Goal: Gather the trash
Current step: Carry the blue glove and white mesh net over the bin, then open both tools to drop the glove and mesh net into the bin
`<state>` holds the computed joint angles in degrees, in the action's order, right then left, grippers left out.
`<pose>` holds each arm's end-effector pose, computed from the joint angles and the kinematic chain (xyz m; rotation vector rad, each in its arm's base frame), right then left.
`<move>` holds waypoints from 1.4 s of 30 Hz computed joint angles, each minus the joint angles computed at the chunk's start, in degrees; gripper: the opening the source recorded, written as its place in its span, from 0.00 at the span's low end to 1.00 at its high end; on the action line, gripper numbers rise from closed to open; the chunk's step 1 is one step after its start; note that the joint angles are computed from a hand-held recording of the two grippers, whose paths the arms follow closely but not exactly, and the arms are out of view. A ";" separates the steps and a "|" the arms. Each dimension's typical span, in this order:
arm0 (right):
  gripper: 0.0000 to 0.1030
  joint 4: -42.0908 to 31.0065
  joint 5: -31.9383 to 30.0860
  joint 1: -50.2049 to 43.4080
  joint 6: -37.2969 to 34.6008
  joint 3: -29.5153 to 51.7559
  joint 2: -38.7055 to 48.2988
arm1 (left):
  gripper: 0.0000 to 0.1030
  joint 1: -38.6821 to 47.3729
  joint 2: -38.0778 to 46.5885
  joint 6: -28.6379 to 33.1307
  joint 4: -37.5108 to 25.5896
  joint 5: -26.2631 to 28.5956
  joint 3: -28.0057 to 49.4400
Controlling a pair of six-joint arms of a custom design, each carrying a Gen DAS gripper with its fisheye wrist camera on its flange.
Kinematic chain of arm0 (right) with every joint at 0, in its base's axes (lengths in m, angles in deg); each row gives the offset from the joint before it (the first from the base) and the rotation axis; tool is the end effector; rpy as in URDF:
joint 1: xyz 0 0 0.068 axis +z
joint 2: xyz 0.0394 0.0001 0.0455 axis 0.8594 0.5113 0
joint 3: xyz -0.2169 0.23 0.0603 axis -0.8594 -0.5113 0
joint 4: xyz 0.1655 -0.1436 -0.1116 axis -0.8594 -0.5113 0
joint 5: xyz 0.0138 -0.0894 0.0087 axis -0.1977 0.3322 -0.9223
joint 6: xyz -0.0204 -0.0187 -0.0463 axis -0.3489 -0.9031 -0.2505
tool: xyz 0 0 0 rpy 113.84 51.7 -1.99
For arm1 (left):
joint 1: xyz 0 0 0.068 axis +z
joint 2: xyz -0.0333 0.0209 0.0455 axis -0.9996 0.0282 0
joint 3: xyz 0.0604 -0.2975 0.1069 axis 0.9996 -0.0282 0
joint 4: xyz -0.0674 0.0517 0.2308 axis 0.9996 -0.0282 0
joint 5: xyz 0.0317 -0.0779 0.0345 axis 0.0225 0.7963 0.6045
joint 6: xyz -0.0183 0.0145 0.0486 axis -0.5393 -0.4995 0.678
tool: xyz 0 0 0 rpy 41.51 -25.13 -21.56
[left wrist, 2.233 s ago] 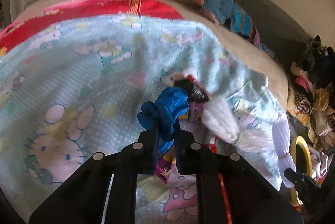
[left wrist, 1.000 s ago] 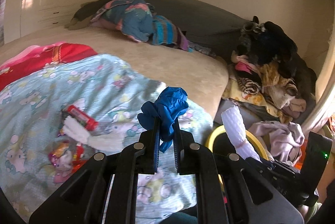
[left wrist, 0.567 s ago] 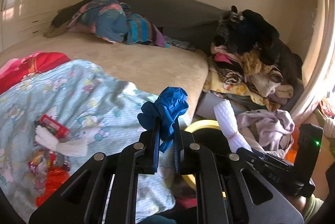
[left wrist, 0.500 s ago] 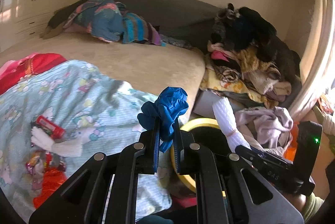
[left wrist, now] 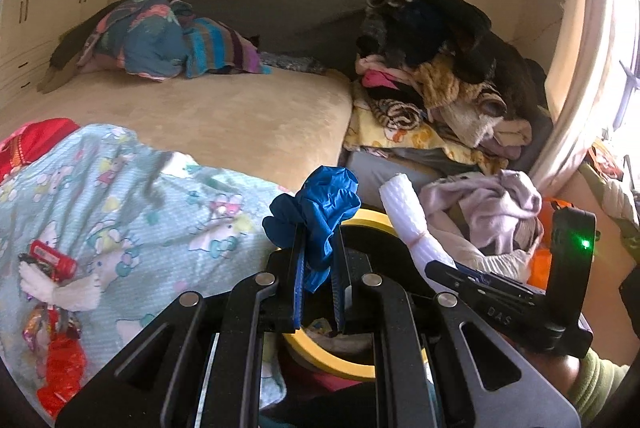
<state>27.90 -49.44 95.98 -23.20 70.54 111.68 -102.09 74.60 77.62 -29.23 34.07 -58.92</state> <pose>0.2901 0.2165 0.0926 -0.1252 2.2725 0.6383 0.2588 -0.0646 0.1682 0.0611 2.2054 -0.2954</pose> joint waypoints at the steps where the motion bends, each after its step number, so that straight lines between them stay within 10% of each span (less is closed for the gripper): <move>1: 0.12 0.02 -0.21 -0.40 0.09 -0.08 0.17 | 0.11 -0.43 0.51 -0.07 0.05 -0.02 0.27; 34: 0.20 -6.27 -2.02 -4.98 0.57 4.13 5.21 | 0.13 -4.31 24.49 1.82 1.21 7.06 11.90; 36: 0.30 -6.25 -1.30 -4.90 0.83 3.90 4.90 | 0.22 -4.42 25.00 2.63 -0.05 6.99 13.09; 38: 0.37 -5.63 -0.90 -5.33 1.04 3.06 4.36 | 0.55 -4.26 25.23 2.61 -1.58 7.96 14.22; 42: 0.46 -5.18 0.28 -6.08 1.51 1.85 3.45 | 0.74 -4.32 24.32 2.99 -1.23 7.55 13.60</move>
<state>22.72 -49.16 89.90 -21.69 72.40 115.14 -106.41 98.91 80.61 -30.46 41.62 -45.32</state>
